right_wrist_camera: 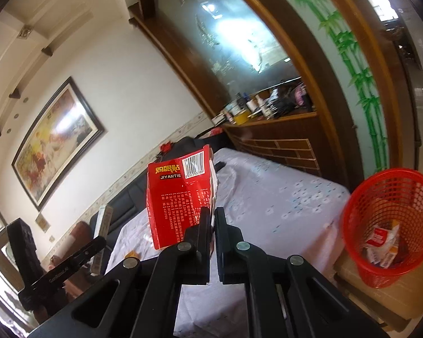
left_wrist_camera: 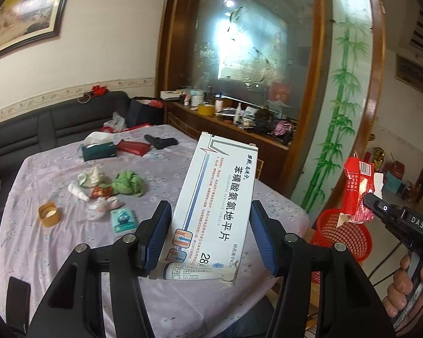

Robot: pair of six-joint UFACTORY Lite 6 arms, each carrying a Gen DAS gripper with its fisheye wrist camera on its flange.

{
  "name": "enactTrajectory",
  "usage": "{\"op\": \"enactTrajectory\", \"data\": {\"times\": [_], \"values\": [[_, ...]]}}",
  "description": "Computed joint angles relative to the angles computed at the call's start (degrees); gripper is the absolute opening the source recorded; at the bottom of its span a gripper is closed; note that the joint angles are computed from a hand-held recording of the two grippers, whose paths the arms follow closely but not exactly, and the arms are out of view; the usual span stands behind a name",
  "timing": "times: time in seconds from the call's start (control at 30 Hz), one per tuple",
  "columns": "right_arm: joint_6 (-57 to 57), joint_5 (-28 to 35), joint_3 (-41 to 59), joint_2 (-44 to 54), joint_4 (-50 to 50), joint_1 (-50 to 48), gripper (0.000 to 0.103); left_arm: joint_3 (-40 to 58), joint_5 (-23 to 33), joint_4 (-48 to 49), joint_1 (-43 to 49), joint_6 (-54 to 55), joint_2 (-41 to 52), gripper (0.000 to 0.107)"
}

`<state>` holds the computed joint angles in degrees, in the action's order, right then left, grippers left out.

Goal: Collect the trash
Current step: 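Carry both boxes toward the red basket and lower the red box in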

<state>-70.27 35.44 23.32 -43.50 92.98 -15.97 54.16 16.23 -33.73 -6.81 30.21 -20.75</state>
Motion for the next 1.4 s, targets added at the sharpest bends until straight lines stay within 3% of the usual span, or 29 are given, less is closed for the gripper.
{"op": "enactTrajectory", "data": {"times": [0.53, 0.67, 0.83, 1.17, 1.4], "values": [[4.07, 13.19, 0.6, -4.6, -9.55, -23.91, 0.004, 6.09, -3.98, 5.7, -11.28, -5.61, 8.3, 0.056], [3.41, 15.21, 1.05, -3.3, -10.26, -28.31, 0.004, 7.63, -3.1, -7.79, -13.07, 7.87, 11.37, 0.056], [2.68, 17.66, 2.12, -1.5, -11.47, -34.31, 0.004, 10.33, -1.02, -16.18, -16.04, 16.57, 15.05, 0.056], [-1.58, 24.54, 4.3, 3.44, -12.48, -50.41, 0.004, 22.62, 1.2, -23.85, -23.53, 24.76, 28.28, 0.056], [-4.59, 22.84, 5.44, 10.21, -12.02, -54.23, 0.004, 33.24, 4.88, -27.9, -27.73, 28.89, 40.36, 0.056]]}}
